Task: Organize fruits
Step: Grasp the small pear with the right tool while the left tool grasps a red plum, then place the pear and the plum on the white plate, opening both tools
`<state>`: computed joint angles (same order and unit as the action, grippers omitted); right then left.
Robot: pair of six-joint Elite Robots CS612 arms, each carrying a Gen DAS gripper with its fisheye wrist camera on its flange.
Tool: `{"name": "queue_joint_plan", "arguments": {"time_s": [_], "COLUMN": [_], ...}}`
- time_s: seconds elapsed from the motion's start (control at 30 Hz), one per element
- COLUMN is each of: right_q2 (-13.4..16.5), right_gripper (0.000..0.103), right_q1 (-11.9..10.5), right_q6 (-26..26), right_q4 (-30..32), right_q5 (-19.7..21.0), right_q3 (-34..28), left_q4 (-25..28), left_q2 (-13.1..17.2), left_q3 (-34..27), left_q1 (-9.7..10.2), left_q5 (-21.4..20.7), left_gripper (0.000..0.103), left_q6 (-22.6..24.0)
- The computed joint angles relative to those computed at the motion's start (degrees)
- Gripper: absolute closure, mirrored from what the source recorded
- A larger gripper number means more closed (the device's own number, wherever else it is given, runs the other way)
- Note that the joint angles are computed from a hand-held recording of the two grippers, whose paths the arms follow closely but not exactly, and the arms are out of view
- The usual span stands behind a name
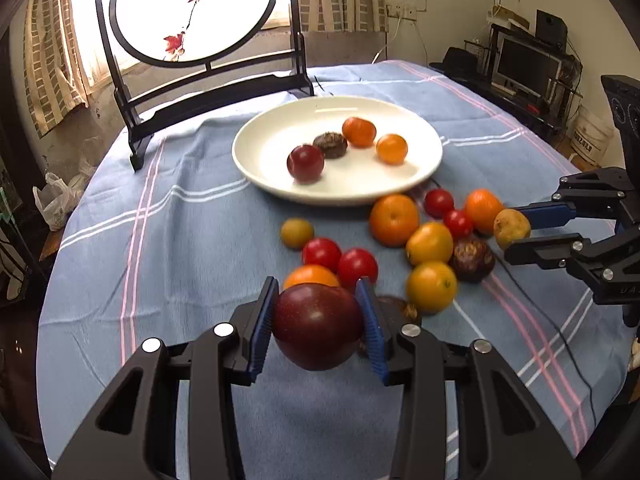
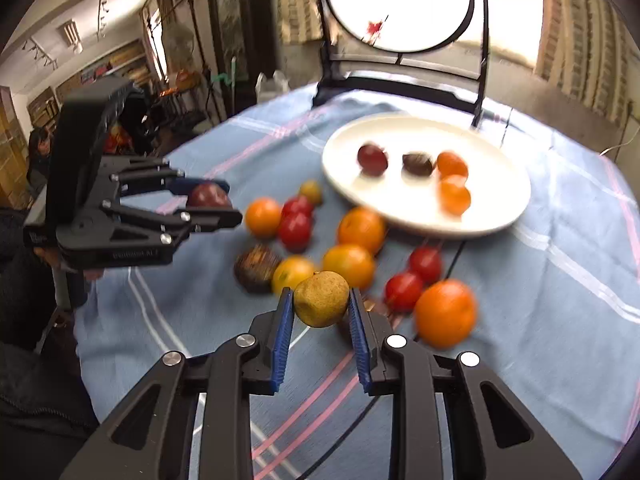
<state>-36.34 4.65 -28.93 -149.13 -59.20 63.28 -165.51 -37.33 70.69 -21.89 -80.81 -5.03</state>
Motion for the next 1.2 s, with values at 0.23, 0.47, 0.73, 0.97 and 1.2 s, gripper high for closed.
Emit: {"name": "queue_joint_plan", "arguments": {"time_s": [0.23, 0.47, 0.73, 0.97, 1.2], "right_q2": [4.4, 10.6, 16.5, 20.1, 20.7], "right_gripper": [0.076, 0.076, 0.076, 0.076, 0.076], "right_q1": [-0.5, -0.1, 0.7, 1.1, 1.3], "right_q6": [6.2, 9.4, 10.5, 10.6, 10.5], "right_q4": [-2.5, 1.6, 8.3, 13.1, 14.3], "right_q5": [0.9, 1.1, 0.0, -1.3, -2.0], "right_q3": [-9.7, -21.7, -32.8, -40.3, -41.4], "left_q4": [2.1, 9.8, 16.4, 17.9, 19.3], "left_q2": [4.9, 11.0, 15.2, 16.3, 17.3], "left_q3": [-12.1, -24.3, -31.9, -33.9, -35.9], "left_q1": [-0.58, -0.57, 0.28, 0.50, 0.39], "left_q5": [3.4, 7.2, 7.8, 8.4, 9.8], "left_gripper": [0.063, 0.064, 0.064, 0.064, 0.064], "left_q6": [-0.3, -2.1, -5.3, -5.6, -5.2]}}
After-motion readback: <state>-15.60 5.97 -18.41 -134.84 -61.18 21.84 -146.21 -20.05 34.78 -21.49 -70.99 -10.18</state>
